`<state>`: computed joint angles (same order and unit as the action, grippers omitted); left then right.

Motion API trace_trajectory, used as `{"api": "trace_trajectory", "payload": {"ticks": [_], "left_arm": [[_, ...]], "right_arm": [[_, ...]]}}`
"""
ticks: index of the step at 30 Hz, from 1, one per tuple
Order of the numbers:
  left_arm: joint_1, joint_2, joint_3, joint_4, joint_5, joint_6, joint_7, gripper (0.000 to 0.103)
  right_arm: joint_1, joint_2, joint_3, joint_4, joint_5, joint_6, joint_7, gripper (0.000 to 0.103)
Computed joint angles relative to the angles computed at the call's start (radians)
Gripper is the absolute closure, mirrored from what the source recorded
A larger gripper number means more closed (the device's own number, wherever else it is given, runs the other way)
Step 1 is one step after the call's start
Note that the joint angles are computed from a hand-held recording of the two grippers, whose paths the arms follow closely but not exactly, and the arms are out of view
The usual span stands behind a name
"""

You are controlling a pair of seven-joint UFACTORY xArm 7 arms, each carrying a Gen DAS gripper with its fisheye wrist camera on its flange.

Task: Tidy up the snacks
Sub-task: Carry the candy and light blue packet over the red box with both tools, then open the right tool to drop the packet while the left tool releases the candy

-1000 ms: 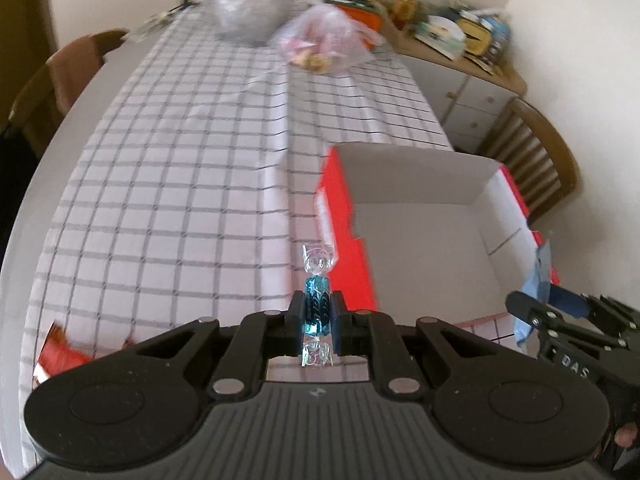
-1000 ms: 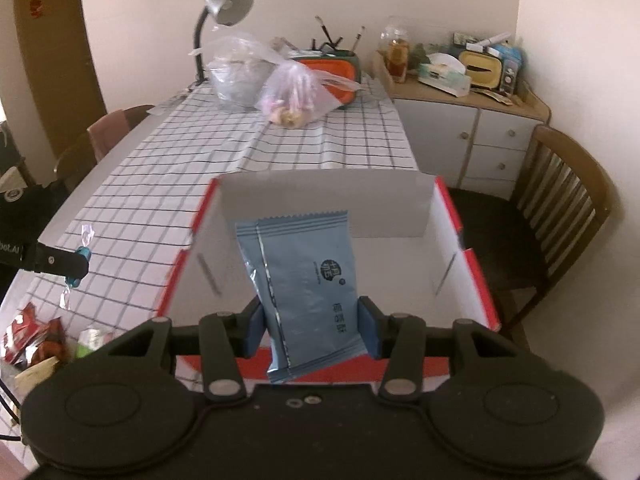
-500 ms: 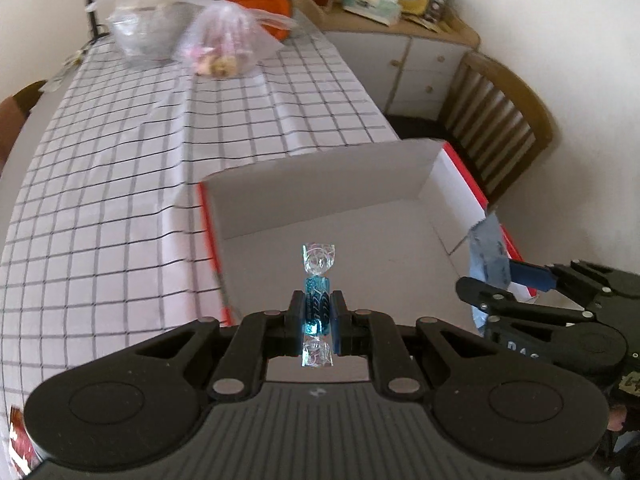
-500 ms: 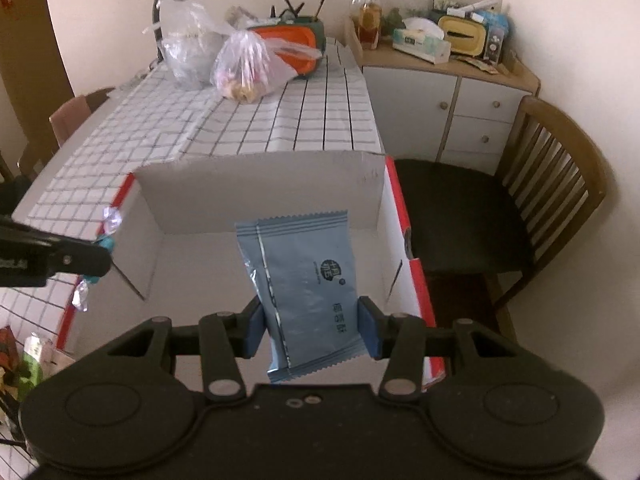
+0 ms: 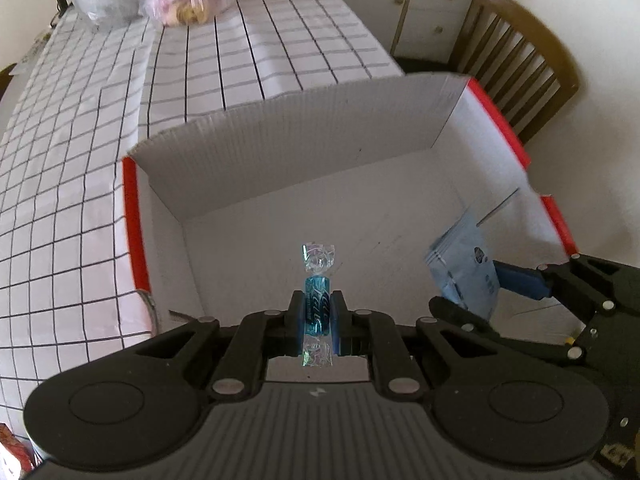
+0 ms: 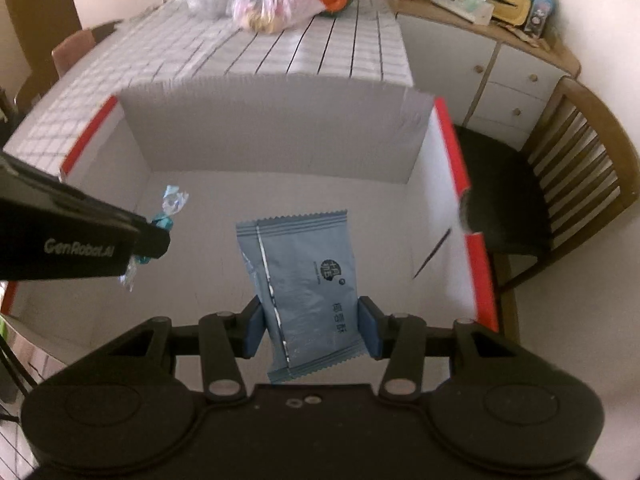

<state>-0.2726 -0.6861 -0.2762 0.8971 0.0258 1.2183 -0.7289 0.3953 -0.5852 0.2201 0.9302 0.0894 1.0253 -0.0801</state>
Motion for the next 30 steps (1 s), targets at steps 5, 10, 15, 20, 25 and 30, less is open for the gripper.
{"api": "trace_trajectory", "payload": {"ticks": [5, 10, 15, 20, 25, 30], "left_arm": [[-0.007, 0.026, 0.002, -0.011, -0.007, -0.012, 0.007, 0.091], [-0.015, 0.050, 0.005, -0.024, -0.010, -0.010, 0.009, 0.091], [-0.021, 0.039, 0.018, -0.042, -0.020, -0.025, 0.008, 0.091], [-0.021, 0.019, 0.022, -0.052, -0.027, -0.035, 0.014, 0.091], [-0.020, -0.031, 0.021, -0.063, -0.032, -0.029, 0.010, 0.090], [-0.018, -0.092, 0.012, -0.064, -0.034, -0.015, 0.010, 0.090]], "right_arm": [[0.005, 0.024, 0.001, -0.002, -0.003, -0.001, -0.010, 0.058], [0.010, 0.033, 0.003, 0.000, -0.007, -0.003, -0.018, 0.057], [0.009, 0.017, -0.008, -0.009, 0.002, -0.007, -0.025, 0.054], [0.011, -0.011, -0.021, -0.013, 0.026, -0.018, -0.032, 0.050], [0.015, -0.045, -0.035, -0.006, 0.060, -0.018, -0.036, 0.048], [0.017, -0.088, -0.035, 0.001, 0.085, -0.018, -0.029, 0.043]]}}
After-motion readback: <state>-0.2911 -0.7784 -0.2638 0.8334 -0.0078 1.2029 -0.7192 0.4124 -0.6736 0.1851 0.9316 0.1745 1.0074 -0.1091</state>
